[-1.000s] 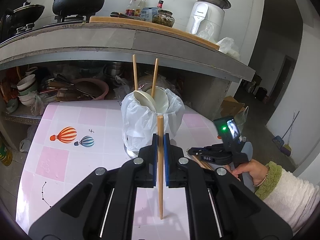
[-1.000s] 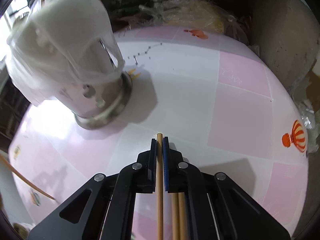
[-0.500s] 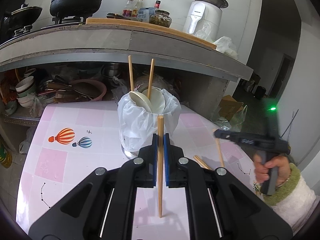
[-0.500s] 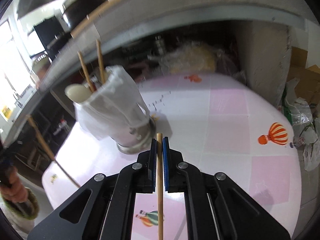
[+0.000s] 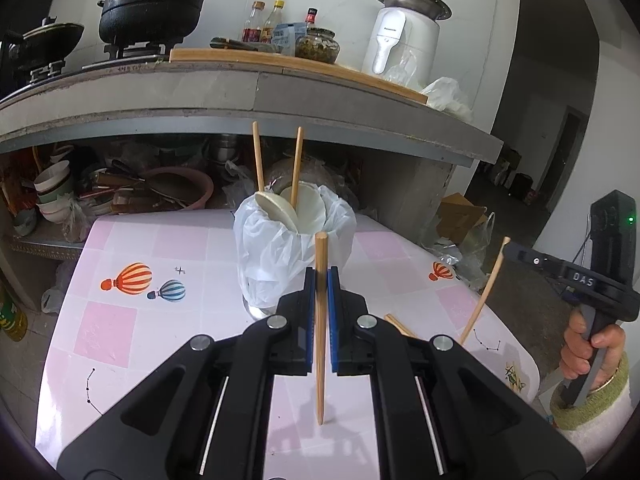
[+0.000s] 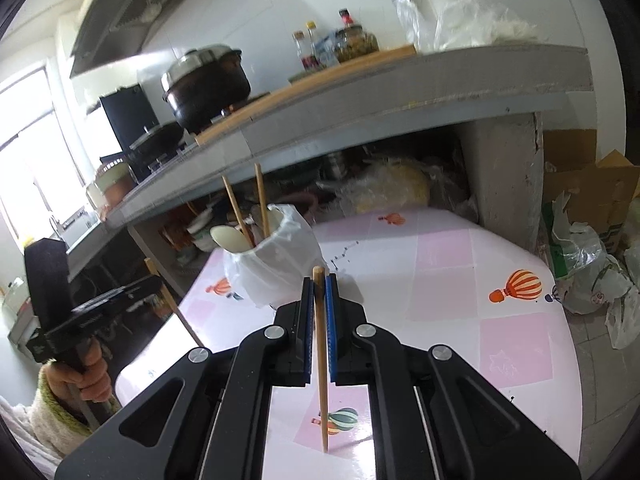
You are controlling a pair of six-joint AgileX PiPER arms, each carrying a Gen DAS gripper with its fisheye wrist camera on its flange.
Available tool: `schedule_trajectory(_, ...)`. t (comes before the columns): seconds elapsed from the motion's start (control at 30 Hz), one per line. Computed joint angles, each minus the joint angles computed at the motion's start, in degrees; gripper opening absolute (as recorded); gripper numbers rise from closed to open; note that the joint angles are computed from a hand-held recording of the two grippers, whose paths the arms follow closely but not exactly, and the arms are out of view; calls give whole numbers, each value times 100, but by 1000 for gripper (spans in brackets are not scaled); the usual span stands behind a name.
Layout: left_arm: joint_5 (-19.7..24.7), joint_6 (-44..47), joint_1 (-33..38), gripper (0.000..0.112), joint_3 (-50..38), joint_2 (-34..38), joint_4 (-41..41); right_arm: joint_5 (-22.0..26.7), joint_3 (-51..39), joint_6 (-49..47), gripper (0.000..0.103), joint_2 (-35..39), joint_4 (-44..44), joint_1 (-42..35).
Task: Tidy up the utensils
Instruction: 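Carry both held chopsticks up over the bagged holder with both tools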
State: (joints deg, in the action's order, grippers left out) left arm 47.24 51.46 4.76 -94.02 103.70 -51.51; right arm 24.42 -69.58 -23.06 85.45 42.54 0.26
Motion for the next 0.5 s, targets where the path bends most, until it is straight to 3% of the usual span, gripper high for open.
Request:
schedule_trajectory(0.3, 2, 62, 33, 5, -35, -255, -215, -177, 139, -153, 6, -233, 175, 83)
schedule_trajectory(0.5, 158, -17, 67, 5, -516, -292, -354, -181, 135, -329, 6, -214, 373, 83)
